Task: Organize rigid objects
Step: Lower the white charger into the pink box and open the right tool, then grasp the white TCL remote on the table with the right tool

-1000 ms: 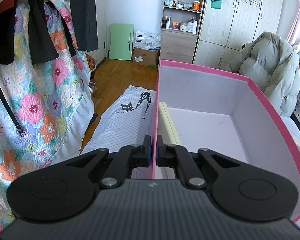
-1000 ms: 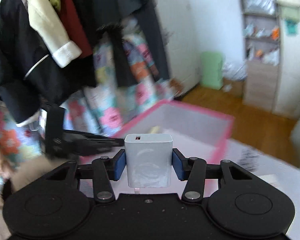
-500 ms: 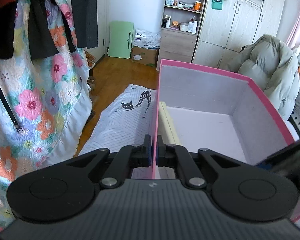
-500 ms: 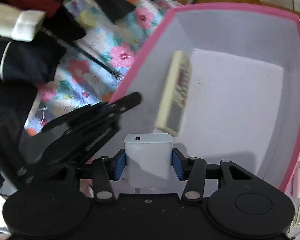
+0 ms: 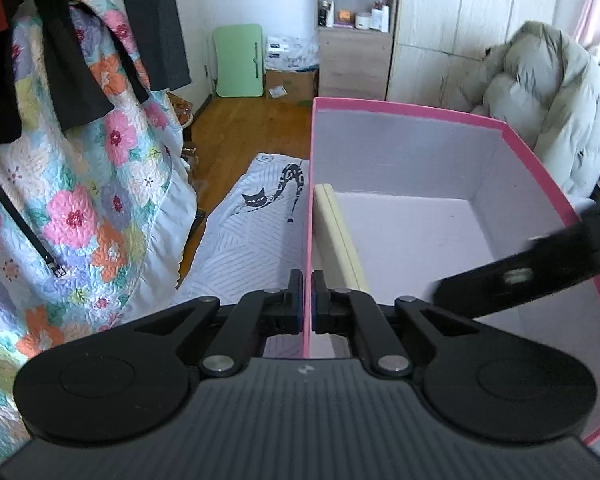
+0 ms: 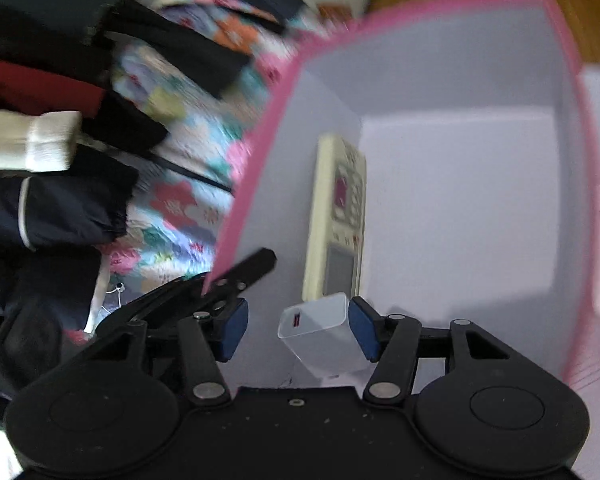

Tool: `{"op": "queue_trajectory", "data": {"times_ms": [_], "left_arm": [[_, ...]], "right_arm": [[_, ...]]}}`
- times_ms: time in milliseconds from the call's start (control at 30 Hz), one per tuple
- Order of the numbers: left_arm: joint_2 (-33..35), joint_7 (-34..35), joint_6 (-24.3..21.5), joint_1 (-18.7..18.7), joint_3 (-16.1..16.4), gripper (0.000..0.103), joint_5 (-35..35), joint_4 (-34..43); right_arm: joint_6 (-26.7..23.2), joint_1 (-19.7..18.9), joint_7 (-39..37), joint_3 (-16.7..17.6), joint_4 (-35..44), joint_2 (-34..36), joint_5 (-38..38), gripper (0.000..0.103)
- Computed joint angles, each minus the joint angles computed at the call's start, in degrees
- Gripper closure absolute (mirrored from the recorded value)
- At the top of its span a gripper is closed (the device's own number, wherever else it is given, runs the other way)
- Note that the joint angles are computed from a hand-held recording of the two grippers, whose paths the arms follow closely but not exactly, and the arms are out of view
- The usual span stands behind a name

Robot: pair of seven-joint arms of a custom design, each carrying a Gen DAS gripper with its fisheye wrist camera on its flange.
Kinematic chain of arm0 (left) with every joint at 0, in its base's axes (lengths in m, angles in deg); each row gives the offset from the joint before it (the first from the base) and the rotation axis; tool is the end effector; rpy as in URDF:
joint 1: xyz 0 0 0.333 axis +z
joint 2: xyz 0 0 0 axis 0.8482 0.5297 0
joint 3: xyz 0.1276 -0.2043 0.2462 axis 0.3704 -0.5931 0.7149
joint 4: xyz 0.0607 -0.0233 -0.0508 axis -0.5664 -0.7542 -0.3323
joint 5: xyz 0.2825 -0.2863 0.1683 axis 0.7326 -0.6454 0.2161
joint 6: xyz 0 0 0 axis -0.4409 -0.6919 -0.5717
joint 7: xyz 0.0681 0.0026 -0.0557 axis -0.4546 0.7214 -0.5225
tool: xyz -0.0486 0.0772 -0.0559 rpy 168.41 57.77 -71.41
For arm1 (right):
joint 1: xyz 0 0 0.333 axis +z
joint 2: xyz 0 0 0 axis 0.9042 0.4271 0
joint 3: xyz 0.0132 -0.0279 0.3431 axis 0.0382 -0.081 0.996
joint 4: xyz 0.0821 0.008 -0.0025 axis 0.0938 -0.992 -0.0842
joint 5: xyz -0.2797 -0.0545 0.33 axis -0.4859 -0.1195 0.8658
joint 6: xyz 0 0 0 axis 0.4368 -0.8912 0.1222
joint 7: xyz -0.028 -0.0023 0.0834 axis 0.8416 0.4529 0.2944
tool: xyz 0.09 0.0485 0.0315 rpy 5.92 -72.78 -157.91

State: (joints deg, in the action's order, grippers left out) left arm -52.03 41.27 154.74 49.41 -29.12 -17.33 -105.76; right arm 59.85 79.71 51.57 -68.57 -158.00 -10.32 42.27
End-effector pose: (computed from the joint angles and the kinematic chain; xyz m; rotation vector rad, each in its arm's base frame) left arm 0.5317 -0.0856 0.4328 -1.6446 1.9123 -0.7978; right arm 0.5504 0.1707 0.4565 -1.6606 1.5463 0.3908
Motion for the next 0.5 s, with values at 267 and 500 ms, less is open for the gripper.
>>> {"op": "queue_trajectory", "data": {"times_ms": [267,500], "left_arm": [[0.7,0.8,-4.1,2.8,-2.7,0.100,2.3,4.2],[2.1,-2.0,-5.8,3.7,-3.5,0.100,4.0,5.0]], "right_arm": [[20.4,0.4,-8.6,-1.1,-16.2,-18.3,-2.9,0.040],[30.7,-6.1,-0.2,0.5,-26.0,-25.7,-17.5,0.040]]}}
